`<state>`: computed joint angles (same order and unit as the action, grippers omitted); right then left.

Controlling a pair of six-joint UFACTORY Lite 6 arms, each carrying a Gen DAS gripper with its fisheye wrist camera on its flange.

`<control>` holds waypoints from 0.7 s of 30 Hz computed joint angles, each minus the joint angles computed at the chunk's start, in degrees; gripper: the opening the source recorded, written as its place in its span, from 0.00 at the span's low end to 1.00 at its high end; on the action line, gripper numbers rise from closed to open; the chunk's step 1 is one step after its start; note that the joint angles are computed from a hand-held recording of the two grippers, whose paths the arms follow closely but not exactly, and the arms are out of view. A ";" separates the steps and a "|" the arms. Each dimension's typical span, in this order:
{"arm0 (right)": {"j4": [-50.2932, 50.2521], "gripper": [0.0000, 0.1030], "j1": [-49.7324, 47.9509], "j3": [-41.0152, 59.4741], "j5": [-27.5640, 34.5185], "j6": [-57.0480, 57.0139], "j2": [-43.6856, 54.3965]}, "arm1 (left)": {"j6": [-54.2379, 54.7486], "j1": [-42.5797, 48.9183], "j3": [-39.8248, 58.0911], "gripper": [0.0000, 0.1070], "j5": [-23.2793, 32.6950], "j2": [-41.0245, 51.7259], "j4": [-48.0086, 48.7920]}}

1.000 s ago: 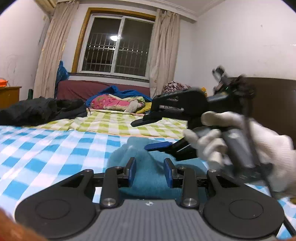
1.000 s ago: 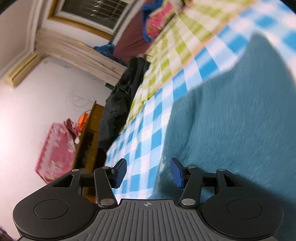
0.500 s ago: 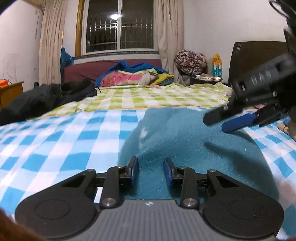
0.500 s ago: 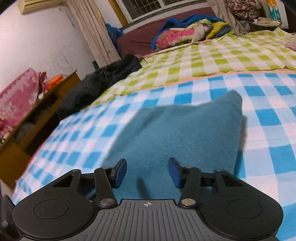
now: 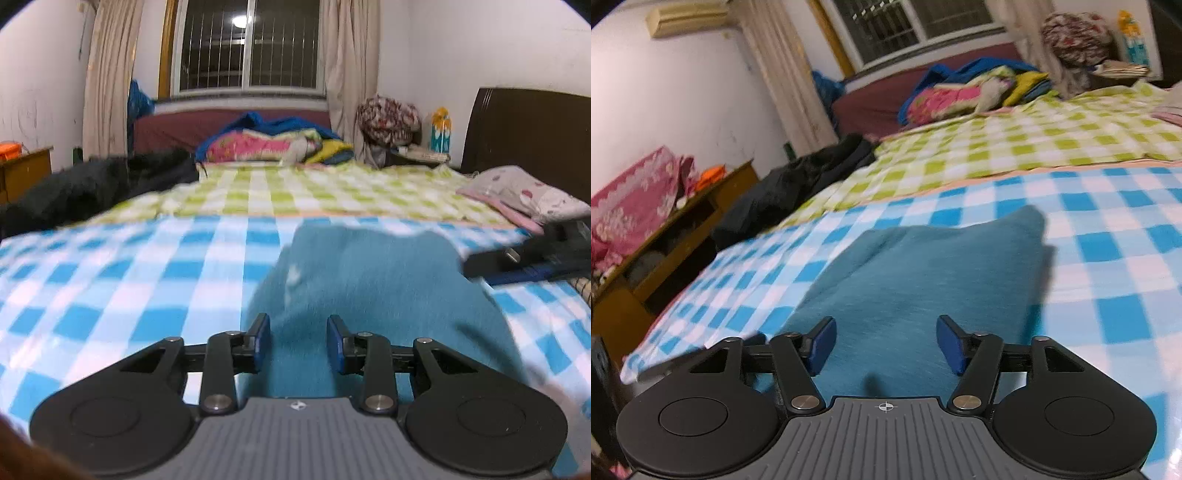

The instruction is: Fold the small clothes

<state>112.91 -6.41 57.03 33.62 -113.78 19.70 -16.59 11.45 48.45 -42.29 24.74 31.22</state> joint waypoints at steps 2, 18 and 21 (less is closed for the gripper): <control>-0.30 0.67 -2.75 -1.92 1.40 -0.41 -0.82 | -0.47 -0.69 1.15 0.43 0.31 -0.50 0.62; -10.58 0.82 -5.72 10.36 7.21 13.80 17.18 | -5.32 -0.78 15.24 0.76 7.19 11.56 5.55; -11.45 0.80 -4.93 12.96 6.45 15.04 18.62 | -6.48 -0.13 14.93 0.76 5.85 12.40 5.85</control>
